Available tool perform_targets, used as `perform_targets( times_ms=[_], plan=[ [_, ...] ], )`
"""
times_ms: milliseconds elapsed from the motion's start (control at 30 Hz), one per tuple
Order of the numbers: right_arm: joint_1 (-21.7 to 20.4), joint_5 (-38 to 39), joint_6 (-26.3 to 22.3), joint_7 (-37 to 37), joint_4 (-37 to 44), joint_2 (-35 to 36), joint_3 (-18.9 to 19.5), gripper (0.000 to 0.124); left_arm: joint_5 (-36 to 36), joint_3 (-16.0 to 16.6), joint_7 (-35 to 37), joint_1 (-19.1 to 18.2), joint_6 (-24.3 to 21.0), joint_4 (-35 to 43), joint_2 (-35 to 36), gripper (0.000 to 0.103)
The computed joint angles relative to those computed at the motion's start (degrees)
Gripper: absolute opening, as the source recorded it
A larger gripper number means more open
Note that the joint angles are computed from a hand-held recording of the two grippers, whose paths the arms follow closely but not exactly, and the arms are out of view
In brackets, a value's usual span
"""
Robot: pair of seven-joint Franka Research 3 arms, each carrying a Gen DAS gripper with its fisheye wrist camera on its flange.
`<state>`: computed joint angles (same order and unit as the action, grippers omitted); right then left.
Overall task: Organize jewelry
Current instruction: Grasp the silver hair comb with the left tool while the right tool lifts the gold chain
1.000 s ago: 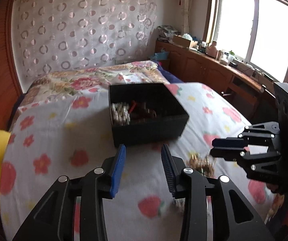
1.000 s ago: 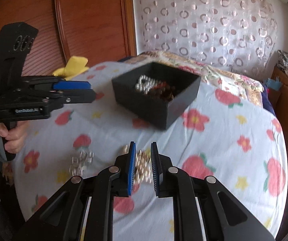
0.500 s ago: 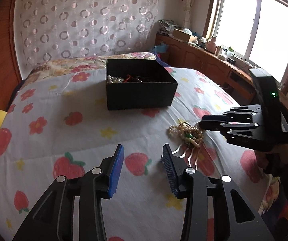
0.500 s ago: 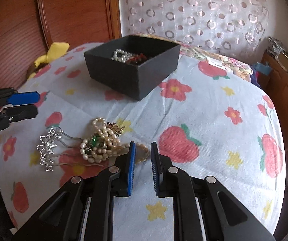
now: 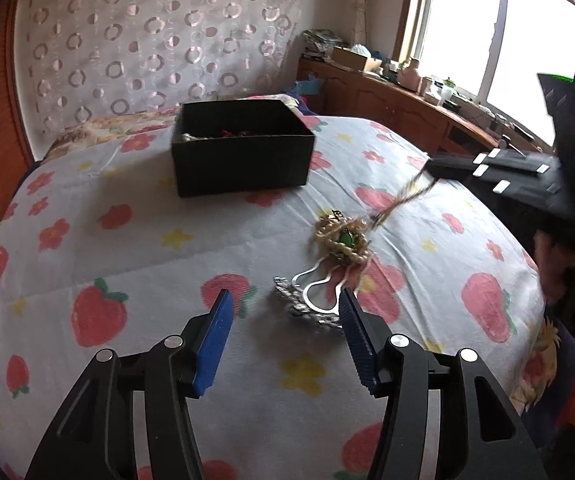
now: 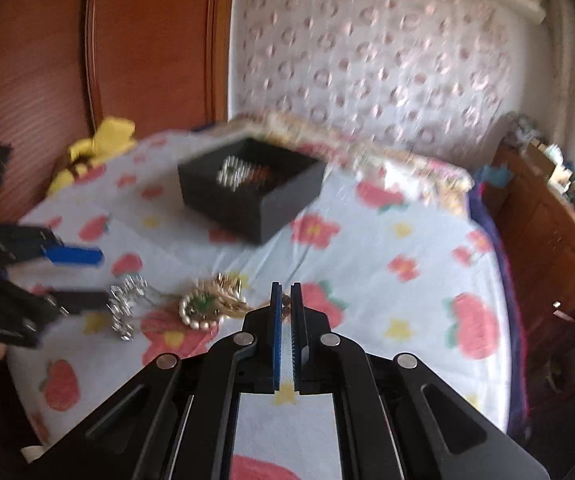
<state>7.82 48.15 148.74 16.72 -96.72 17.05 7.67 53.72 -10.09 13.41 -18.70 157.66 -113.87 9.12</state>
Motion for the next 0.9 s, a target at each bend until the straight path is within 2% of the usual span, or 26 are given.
perform_targets(
  times_ms=[100,267,467,600,833,900],
  plan=[
    [-1.5,5.3,0.0,-4.3,-1.1,-3.0,0.7,0.005,-1.4,-0.2,1.4,-0.1,0.1,1.1,1.0,0.053],
    [-1.2,10.5,0.1,-9.1,-1.7,-5.8,-0.2,0.005,-4.9,-0.2,4.8,-0.2,-0.1,2.5,2.8,0.053],
    [-0.7,16.3,-0.1,-13.6,-2.0,-8.4,-1.5,0.005,-7.4,0.4,5.3,-0.4,1.5,2.1,3.2,0.052],
    [0.0,18.5,0.9,-15.8,-2.0,-9.4,-2.2,0.005,-8.8,0.6,5.8,-0.4,1.5,2.3,3.5,0.04],
    [0.5,18.9,0.8,-16.2,-1.3,-9.7,-3.0,0.005,-9.9,0.9,7.1,-1.2,0.3,4.0,4.7,0.035],
    [0.5,18.8,0.7,-16.1,-1.3,-9.7,-3.1,0.005,-10.4,0.8,7.9,-0.9,1.3,3.4,4.2,0.026]
  ],
)
